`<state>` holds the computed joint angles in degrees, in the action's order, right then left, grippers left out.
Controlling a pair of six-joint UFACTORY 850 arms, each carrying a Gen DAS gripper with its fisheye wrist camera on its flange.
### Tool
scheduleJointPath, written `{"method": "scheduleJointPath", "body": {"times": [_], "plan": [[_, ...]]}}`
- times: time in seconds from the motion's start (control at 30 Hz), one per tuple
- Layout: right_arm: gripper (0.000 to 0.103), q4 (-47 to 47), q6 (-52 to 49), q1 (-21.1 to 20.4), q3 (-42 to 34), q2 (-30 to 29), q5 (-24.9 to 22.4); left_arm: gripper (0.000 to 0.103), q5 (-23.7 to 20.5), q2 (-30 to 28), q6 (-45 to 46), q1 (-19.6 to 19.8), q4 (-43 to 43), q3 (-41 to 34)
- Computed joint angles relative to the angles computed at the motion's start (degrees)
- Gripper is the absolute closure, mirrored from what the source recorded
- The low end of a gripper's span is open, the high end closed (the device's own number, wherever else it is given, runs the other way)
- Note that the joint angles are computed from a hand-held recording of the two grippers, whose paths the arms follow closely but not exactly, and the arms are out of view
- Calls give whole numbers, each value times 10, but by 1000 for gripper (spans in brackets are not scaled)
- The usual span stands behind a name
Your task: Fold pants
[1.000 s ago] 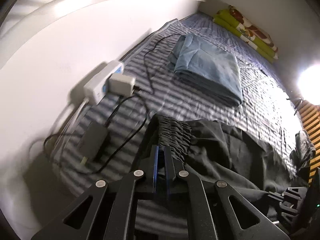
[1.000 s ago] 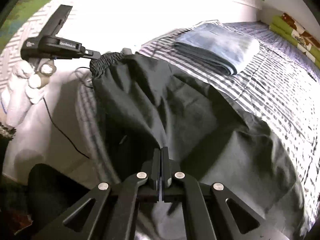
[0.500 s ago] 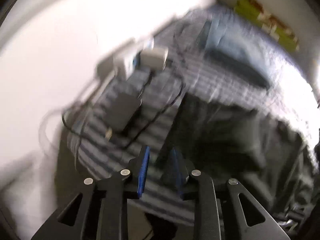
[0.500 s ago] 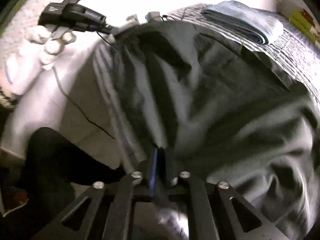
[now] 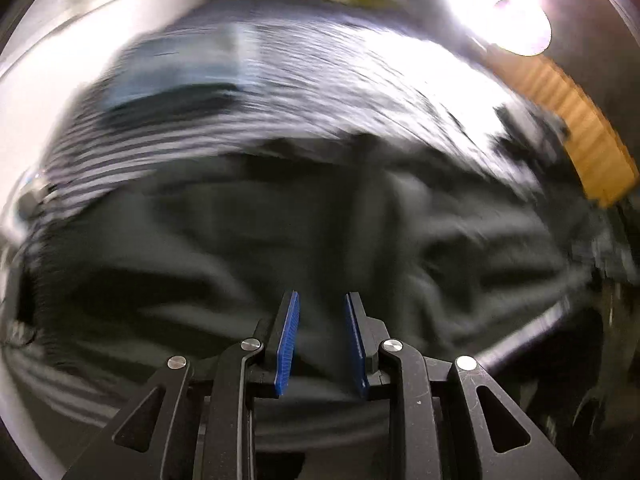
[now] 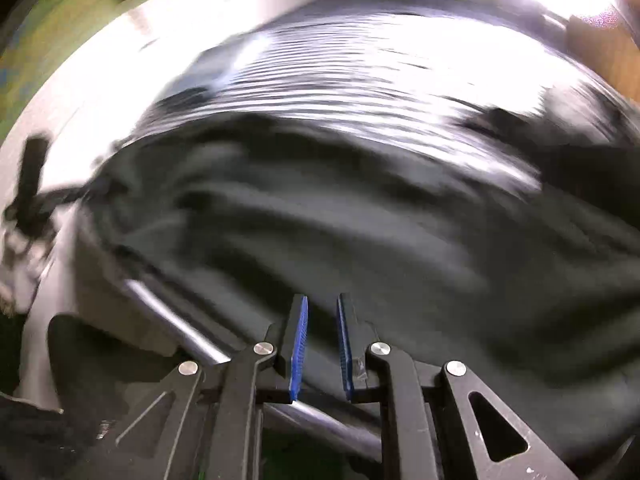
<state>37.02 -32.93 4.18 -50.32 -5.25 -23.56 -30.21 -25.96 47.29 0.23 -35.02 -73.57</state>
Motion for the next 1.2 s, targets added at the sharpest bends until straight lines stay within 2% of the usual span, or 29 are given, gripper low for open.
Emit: {"method": "scheduleJointPath", "body": {"times": [0.07, 0.17, 0.23, 0.27, 0.3, 0.37, 0.47, 0.6, 0.7, 0.8, 0.9, 1.07, 1.2], "plan": [[89, -26, 48, -38, 39, 36, 13, 70, 4, 14, 3, -33, 21, 21], [88, 5, 59, -95, 91, 97, 19, 65, 15, 23, 17, -67, 30, 35], [81, 2, 89, -131, 122, 139, 36, 65, 18, 20, 4, -82, 37, 33], [72, 23, 77, -152, 133, 155, 36, 65, 18, 16, -7, -87, 36, 30], [68, 63, 43, -180, 143, 171, 31, 65, 16, 11, -11, -87, 29, 24], [67, 117, 10, -229, 156, 193, 21, 65, 16, 4, -21, -87, 22, 17], [62, 221, -73, -286, 164, 198, -8, 65, 27, -1, -54, -86, 35, 14], [58, 296, -127, -322, 159, 175, -26, 65, 26, -5, -86, -79, 40, 12], [55, 371, -190, -361, 151, 138, -104, 65, 23, -7, -105, -77, 45, 10], [55, 416, -216, -365, 139, 91, -132, 65, 12, -12, -122, -78, 46, 5], [54, 480, -257, -356, 139, 76, -137, 65, 12, -11, -142, -85, 64, 6], [53, 532, -380, -310, 148, 100, -146, 65, 11, -12, -172, -98, 89, 7], [53, 564, -401, -319, 170, 104, -160, 65, 8, -17, -192, -102, 101, 3]]}}
